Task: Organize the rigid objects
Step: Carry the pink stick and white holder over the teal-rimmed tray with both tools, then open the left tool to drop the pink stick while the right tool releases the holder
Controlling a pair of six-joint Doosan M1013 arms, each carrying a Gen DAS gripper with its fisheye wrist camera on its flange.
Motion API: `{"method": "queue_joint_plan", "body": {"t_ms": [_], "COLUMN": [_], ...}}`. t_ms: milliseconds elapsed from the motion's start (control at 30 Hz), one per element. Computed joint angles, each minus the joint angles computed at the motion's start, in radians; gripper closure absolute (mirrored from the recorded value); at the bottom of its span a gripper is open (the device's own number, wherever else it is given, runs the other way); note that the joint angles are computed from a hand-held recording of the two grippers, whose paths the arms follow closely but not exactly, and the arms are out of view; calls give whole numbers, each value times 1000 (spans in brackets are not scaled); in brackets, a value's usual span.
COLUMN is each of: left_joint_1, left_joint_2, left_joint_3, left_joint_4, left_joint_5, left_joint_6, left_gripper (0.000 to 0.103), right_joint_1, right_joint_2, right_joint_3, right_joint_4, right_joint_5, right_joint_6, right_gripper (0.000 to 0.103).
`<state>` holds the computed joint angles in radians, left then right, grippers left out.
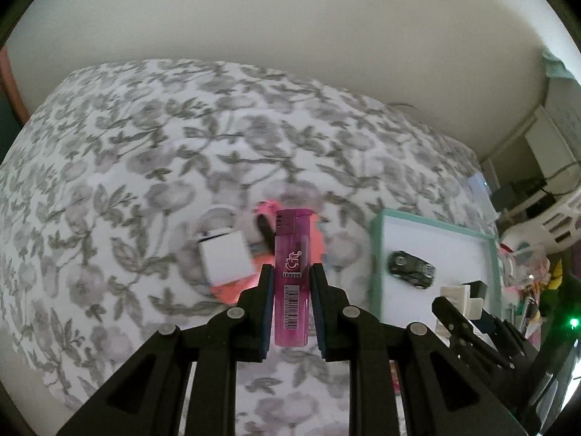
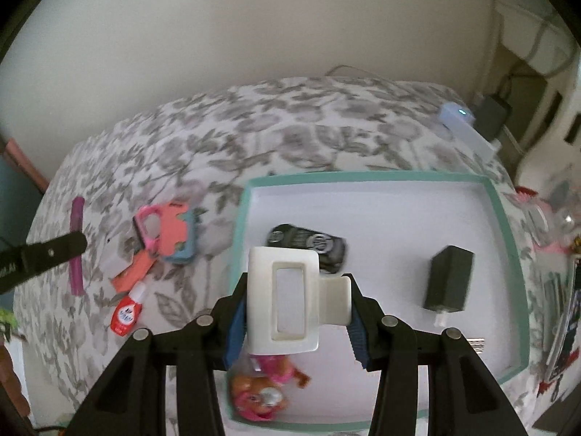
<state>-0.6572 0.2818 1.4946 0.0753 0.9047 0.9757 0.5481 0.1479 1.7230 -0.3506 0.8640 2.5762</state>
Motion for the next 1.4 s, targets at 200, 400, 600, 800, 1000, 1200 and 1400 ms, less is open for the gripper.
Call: {"method": "queue_joint_plan", "body": {"t_ms": [200, 400, 600, 800, 1000, 1200, 1400], "left_joint_1": [-56, -110, -133, -138, -147, -149, -144], "left_joint_2": [30, 74, 115, 140, 156, 165, 165], "left_joint_3": [-44, -84, -111, -118, -125, -131, -132], "left_joint_4": [3, -1, -38, -86, -80, -68, -71], "left_joint_5": [0, 6, 23, 22, 31, 49, 58], "left_joint_6": [42, 108, 152, 172, 159, 150, 150], "left_gripper": [83, 83, 83, 83, 82, 82, 82], "right_joint_1": [-34, -75, -119, -144, -150, -150, -151], "right_joint_2": [-38, -77, -100, -95, -81, -76, -76], "right_joint_3": [41, 91, 137, 157, 159, 159, 160], "right_joint_4": [-24, -80, -77, -56, -42, -33, -30], "right_joint_5": [-1, 51, 83, 91, 99, 102, 106], "right_joint_6": [62, 178, 211, 192, 163, 150, 149], "right_gripper": [54, 53, 54, 53, 53, 53, 53]}}
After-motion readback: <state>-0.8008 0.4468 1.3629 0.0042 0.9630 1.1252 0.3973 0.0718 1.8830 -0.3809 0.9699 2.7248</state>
